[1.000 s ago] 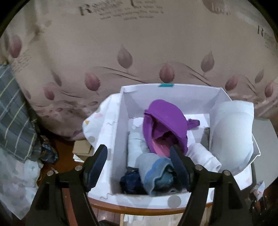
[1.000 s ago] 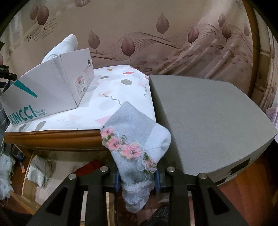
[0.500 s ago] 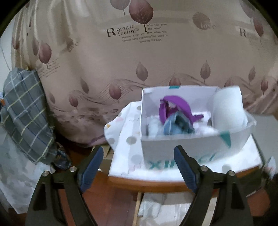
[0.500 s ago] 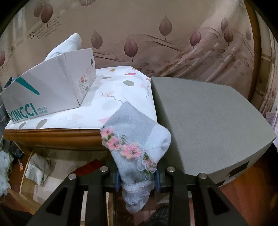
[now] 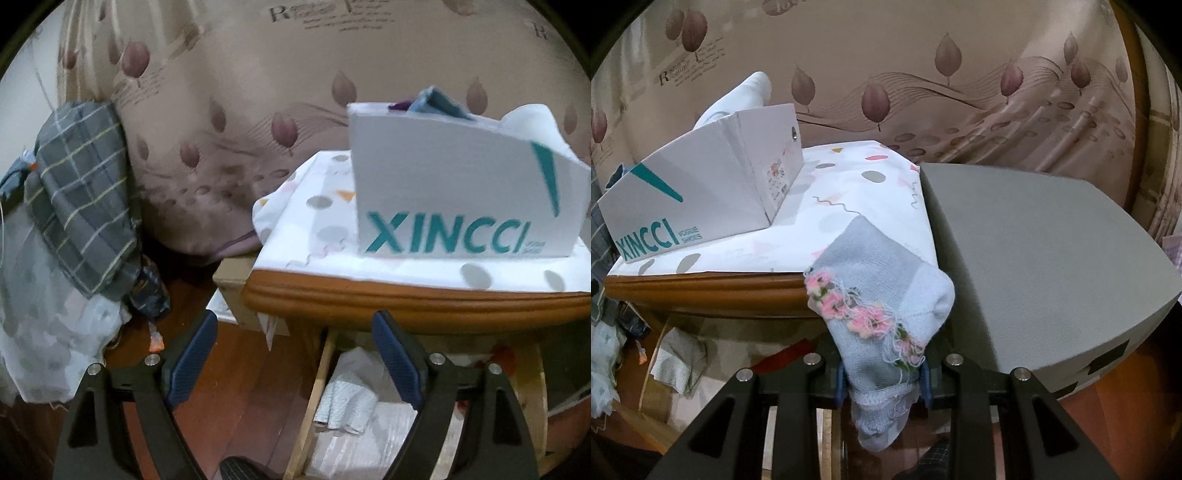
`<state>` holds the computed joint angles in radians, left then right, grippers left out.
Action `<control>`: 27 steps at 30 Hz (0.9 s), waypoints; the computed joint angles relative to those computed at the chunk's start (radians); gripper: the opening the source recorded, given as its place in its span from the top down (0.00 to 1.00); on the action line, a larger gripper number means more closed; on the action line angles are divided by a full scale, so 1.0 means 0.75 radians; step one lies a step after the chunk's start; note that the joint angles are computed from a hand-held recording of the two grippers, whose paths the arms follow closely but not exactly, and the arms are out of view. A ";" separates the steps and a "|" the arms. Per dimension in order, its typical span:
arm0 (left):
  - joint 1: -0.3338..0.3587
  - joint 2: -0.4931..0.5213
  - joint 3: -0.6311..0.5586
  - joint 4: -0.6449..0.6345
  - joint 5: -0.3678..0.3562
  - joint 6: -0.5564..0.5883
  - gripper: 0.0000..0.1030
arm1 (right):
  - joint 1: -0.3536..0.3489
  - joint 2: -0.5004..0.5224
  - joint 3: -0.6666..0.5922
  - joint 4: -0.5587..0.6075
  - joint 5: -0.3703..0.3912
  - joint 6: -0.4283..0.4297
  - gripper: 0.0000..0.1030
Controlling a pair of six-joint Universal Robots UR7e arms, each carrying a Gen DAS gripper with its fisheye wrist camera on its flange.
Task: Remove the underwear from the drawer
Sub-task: 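Move the left gripper back toward the drawer while the right gripper carries the floral sock toward the box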
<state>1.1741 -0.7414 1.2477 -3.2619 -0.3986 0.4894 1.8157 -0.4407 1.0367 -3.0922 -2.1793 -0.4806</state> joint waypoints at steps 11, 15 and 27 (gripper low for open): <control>0.055 -0.081 0.047 0.295 0.018 -0.344 0.18 | 0.027 0.018 -0.004 0.060 0.027 -0.060 0.72; 0.057 -0.101 0.060 0.275 0.050 -0.363 0.17 | 0.040 0.022 -0.031 0.167 -0.016 -0.004 0.72; 0.089 -0.170 0.074 0.393 0.173 -0.595 0.16 | 0.134 0.033 -0.195 0.326 -0.018 -0.012 0.72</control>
